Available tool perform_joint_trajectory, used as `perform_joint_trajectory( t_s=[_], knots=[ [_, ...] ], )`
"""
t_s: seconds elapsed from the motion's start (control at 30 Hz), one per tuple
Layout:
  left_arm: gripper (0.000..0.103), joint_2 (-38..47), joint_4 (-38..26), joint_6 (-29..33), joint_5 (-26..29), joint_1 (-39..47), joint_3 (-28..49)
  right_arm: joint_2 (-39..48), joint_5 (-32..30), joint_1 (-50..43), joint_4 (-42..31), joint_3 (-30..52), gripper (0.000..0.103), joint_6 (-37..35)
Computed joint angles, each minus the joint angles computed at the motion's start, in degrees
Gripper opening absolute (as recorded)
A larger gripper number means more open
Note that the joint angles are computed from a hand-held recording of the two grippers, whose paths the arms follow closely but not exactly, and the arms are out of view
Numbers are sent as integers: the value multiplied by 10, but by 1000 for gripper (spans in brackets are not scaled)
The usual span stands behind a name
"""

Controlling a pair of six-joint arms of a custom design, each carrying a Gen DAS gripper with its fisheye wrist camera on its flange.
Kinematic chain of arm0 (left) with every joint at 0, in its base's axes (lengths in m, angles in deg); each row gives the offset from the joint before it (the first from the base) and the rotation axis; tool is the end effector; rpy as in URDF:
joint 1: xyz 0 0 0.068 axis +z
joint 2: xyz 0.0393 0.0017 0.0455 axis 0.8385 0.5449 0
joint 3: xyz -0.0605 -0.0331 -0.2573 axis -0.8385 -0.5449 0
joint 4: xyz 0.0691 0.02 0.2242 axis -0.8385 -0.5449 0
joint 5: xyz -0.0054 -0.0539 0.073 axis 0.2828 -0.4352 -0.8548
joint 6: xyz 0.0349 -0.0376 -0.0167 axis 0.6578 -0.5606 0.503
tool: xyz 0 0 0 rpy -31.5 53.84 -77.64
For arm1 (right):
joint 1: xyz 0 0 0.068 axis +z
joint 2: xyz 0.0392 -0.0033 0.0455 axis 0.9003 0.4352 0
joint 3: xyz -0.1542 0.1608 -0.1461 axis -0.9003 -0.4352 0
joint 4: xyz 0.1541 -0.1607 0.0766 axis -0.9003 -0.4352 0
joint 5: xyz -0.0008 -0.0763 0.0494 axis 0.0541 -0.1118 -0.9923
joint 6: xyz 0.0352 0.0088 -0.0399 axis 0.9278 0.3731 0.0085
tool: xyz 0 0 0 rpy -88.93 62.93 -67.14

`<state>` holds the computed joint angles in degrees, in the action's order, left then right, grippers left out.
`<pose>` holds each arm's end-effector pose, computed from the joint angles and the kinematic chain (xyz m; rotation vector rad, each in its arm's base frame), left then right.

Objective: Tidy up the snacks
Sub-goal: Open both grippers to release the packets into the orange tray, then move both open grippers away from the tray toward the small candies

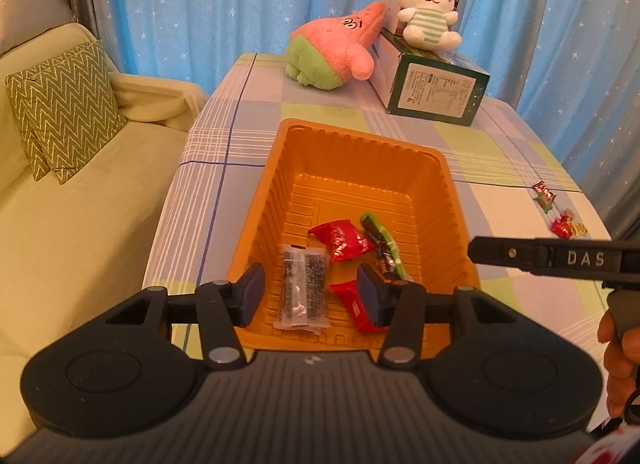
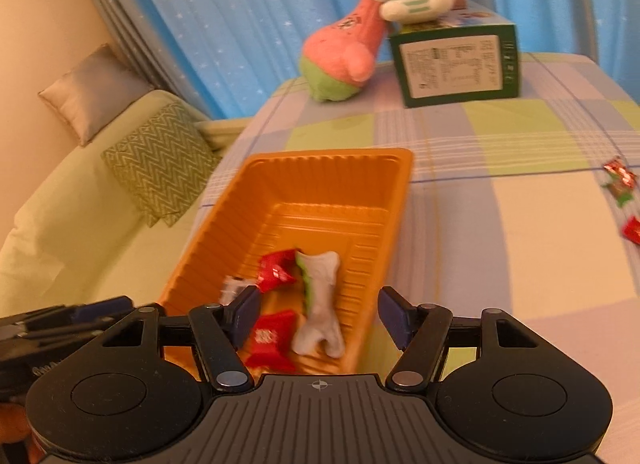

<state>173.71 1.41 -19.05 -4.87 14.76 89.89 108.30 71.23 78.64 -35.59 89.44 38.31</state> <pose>0.2224 -0.1860 0.2893 0.0834 2.4042 -0.1842 0.2364 0.0702 0.2849 -0.0405 2.4397 0.5735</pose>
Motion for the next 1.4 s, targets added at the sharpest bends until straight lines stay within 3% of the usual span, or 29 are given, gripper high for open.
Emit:
perform_joint_trajectory(
  t_s=[0.27, 0.57, 0.83, 1.1, 1.23, 1.4],
  knots=[
    [55, -10, -49, -45, -52, -75, 36, -90, -2, -46, -66, -24, 65, -17],
    [74, 6, -100, -105, -104, -161, 94, -176, -43, -139, -166, -16, 65, -70],
    [87, 50, -126, -139, -135, -222, 160, -222, -110, -286, -254, 5, 65, -186],
    [92, 107, -140, -164, -155, -265, 226, -215, -198, -476, -338, 40, 66, -339],
    [93, 133, -146, -169, -158, -278, 258, -200, -231, -560, -370, 57, 76, -405],
    [94, 168, -147, -165, -152, -287, 300, -169, -265, -650, -406, 77, 78, -480]
  ],
)
